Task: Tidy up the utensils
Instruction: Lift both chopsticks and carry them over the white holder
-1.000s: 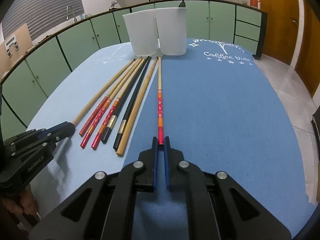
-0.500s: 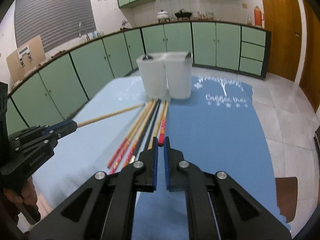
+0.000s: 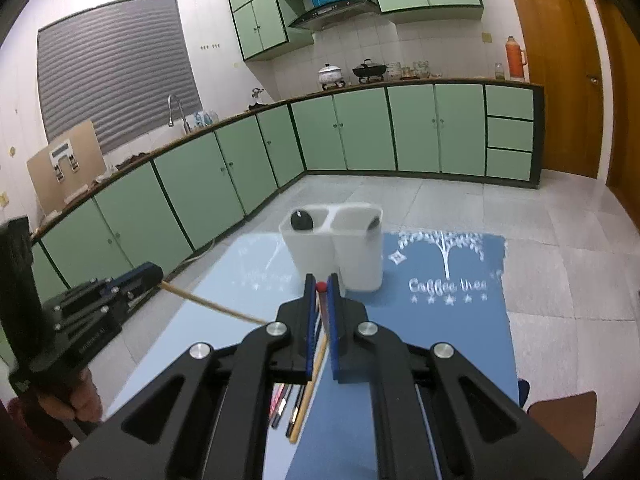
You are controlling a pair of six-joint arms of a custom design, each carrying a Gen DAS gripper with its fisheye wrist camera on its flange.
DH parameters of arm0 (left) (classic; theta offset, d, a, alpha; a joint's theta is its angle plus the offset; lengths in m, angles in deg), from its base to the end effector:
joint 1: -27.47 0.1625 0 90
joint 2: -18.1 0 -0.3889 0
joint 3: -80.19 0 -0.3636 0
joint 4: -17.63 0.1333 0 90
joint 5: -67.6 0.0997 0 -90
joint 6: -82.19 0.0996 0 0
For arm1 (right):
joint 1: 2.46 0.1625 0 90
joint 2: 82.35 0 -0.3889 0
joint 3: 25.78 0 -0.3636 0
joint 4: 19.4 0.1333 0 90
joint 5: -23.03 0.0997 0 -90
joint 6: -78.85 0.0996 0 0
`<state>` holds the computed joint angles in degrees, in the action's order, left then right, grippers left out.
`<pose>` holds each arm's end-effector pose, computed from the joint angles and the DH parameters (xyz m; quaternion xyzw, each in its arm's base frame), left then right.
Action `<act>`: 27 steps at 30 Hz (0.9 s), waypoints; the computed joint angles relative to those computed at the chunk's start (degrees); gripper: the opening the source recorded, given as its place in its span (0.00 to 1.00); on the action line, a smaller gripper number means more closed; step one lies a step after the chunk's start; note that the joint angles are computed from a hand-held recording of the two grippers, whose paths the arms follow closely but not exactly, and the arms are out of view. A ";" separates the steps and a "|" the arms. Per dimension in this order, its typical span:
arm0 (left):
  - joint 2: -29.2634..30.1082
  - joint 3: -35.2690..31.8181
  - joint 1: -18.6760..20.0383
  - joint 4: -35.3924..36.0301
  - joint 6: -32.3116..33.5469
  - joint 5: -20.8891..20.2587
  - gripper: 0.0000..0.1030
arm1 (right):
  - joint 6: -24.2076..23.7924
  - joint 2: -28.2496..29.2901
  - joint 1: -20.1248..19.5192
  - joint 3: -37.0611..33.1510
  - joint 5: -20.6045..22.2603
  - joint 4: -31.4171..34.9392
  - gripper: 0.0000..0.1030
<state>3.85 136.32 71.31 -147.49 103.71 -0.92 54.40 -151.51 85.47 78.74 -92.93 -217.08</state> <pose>-0.4463 -0.6640 -0.0074 0.4800 0.8116 -0.3126 0.1145 0.0698 -0.5534 0.3833 0.0227 -0.7975 0.5180 0.3084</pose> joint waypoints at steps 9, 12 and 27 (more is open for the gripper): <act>3.44 -9.11 0.32 6.64 -0.42 -1.40 0.06 | -1.31 0.00 1.03 -6.03 -1.13 8.31 0.05; 3.88 -10.47 0.26 7.02 -0.27 -1.74 0.06 | -1.64 -0.24 1.14 -6.95 -0.59 9.35 0.05; 11.22 -30.50 -1.17 11.00 2.56 -6.63 0.06 | -7.41 2.15 4.07 -21.31 1.70 14.10 0.05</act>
